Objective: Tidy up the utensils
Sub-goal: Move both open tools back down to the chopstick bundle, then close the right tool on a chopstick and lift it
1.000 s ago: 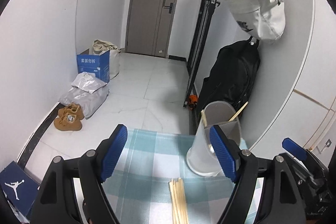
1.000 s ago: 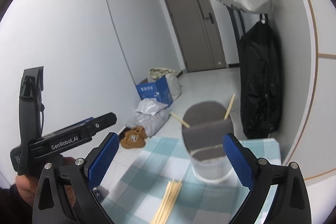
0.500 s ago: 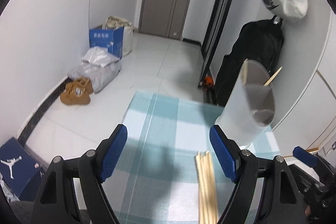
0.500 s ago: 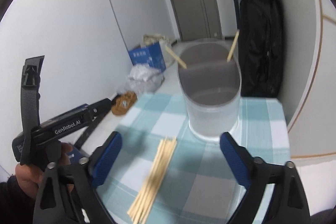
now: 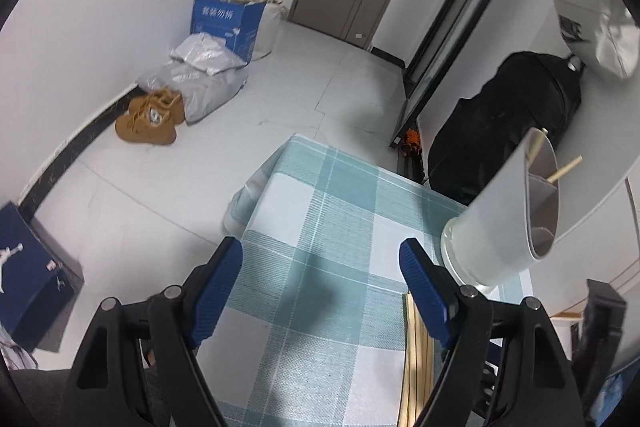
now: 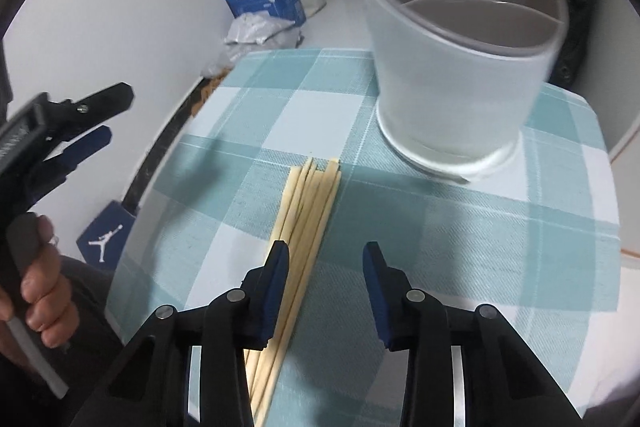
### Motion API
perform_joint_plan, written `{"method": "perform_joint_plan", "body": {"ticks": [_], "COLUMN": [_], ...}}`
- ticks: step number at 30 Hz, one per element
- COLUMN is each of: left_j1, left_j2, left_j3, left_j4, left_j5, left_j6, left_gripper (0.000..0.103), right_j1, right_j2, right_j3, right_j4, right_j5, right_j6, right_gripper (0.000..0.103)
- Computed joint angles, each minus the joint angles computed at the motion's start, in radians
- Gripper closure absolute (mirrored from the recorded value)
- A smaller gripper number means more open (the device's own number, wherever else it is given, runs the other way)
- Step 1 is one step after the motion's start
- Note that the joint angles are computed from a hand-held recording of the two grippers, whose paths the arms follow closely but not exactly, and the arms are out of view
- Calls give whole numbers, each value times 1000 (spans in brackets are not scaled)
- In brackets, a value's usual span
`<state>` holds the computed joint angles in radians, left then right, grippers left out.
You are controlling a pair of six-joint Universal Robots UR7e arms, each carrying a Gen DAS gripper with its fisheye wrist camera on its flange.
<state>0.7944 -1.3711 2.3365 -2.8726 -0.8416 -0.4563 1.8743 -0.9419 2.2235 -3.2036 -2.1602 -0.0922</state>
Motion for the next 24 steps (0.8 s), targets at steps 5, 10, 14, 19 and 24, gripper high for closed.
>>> {"method": "perform_joint_plan", "body": {"ticks": [5,10,14,19,24], "left_j1": [20,23,40,54,57], "left_j2": [-11,-16,-7,-12,-9], "left_j3": [-11,-19,-36,-42,-44], "left_j4": [32,57,69,81,92], "left_j5": [-27,-24,-39,-43,-34], "left_j6": [-43,-70,-87,-98,-101], "left_gripper": [26,26,26,26,26], "right_j1": [19,24,31,38,39], "right_j2": [60,74,98,135,157], "right_j3": [-80,-114,-151,-199,-221], "right_j4": [99,167,214,252,236], "right_j5": [-128,-152,-174,-215,-222], "right_j6": [28,34,40,54,41], "right_gripper": [77,78,78,78,86]}}
